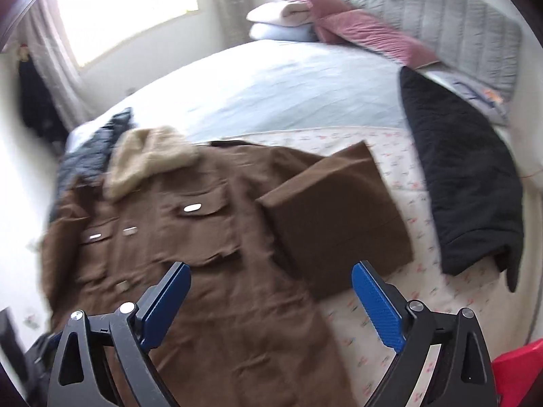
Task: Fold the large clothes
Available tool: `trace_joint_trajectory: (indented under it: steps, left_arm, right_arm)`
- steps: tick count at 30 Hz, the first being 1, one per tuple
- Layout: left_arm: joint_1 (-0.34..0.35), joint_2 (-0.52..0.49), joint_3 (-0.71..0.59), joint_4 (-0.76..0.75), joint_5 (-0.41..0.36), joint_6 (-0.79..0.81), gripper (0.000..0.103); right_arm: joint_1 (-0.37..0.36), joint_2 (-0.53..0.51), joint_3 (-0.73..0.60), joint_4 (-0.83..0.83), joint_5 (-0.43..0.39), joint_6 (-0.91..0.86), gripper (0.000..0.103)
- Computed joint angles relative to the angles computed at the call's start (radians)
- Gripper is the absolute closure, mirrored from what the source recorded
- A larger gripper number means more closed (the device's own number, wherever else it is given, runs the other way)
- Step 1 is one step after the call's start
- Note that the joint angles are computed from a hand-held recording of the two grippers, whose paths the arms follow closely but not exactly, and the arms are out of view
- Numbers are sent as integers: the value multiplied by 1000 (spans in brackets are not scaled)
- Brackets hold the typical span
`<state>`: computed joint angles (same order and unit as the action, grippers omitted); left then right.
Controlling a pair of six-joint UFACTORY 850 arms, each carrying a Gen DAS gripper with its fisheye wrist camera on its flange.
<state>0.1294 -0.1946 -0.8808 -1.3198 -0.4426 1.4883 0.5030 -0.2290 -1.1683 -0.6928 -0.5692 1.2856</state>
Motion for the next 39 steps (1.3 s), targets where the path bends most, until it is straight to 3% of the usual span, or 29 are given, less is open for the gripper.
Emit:
trace_joint_trajectory:
  steps: [7,12,15,17,20,22,24,29,33,35,39]
  left_arm:
    - [36,-30,33,-209,-32,190,12]
    - [50,-47,21,-226,-63,177,12]
    - [40,-44,28,-242,-39,207,12]
    - [32,-43,32,-252,-22,227,12]
    - [28,-44,32,-257,-14,239,12]
    - [28,-46,31,-256,-14,239,12]
    - [30,-46,31,-254,-18,237,12]
    - [37,-49,27,-244,-35,230,12]
    - [41,-45,28,-231,-40,232,12]
    - [39,-42,29,-228,-36,236,12]
    - [34,-38,31,-228,-24,245,12]
  right_arm:
    - [-16,-257,-145,-182,-105,308,6]
    - [-38,-301,-171,-227,-132,374,7]
    - [-50,-281,-147,-263,-146,422,8]
    - [-59,-255,-118,-298,-153,455,13]
    - [-80,-221,-87,-312,-134,430,41]
    - [-92,-196,-68,-309,-117,398,73]
    - [-102,-169,-51,-314,-122,379,85]
    - [-120,-82,-3,-400,-171,400,92]
    - [-146,-17,14,-454,-262,350,94]
    - [-173,13,26,-482,-307,323,94]
    - [-265,58,40,-489,-310,259,95]
